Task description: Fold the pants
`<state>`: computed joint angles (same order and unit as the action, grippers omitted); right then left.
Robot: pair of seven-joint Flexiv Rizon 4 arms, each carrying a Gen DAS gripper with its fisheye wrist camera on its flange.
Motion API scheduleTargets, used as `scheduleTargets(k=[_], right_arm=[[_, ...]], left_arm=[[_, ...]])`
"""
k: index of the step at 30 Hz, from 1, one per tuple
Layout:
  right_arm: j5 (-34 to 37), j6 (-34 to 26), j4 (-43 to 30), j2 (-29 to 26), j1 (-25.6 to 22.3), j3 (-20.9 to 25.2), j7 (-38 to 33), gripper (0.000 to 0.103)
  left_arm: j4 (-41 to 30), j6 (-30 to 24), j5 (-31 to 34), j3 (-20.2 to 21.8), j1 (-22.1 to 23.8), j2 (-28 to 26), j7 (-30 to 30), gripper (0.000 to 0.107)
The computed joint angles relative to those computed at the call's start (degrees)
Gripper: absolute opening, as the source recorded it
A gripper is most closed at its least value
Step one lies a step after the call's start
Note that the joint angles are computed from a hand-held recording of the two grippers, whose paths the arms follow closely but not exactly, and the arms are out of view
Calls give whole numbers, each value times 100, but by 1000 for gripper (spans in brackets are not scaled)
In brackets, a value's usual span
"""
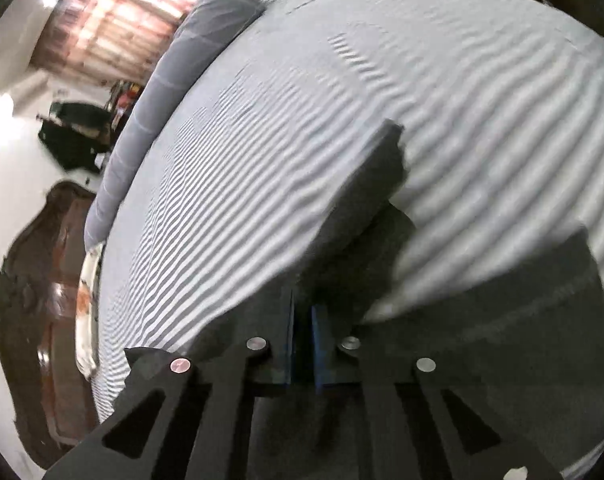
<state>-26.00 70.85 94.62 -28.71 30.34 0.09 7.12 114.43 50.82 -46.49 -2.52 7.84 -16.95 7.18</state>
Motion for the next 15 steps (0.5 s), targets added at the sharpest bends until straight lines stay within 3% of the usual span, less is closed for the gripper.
scheduleTargets(k=[2, 3, 4, 5, 6, 9, 15], right_arm=[[134, -306, -551, -291, -136, 229, -500, 7], [214, -394, -870, -476, -195, 336, -786, 12], [333, -439, -1179, -658, -243, 439, -1036, 18], [478, -504, -1417, -790, -269, 534, -1227, 33], [673, -474, -1616, -904, -291, 607, -1407, 39], [601, -325, -1554, -833, -52, 271, -1308, 40], [176, -331, -497, -119, 195, -223, -713, 32]], left_arm=[[-59, -129, -2, 20, 40, -28, -106, 7], [-72, -233, 6, 39, 67, -17, -176, 7], [-139, -322, 51, 54, 77, -55, -293, 7], [-225, -406, 101, 66, 98, -106, -385, 7], [-273, -468, 141, 75, 109, -133, -484, 7], [-415, -643, 248, 82, 153, -226, -732, 7], [-368, -649, 144, 34, 204, -230, -687, 7]])
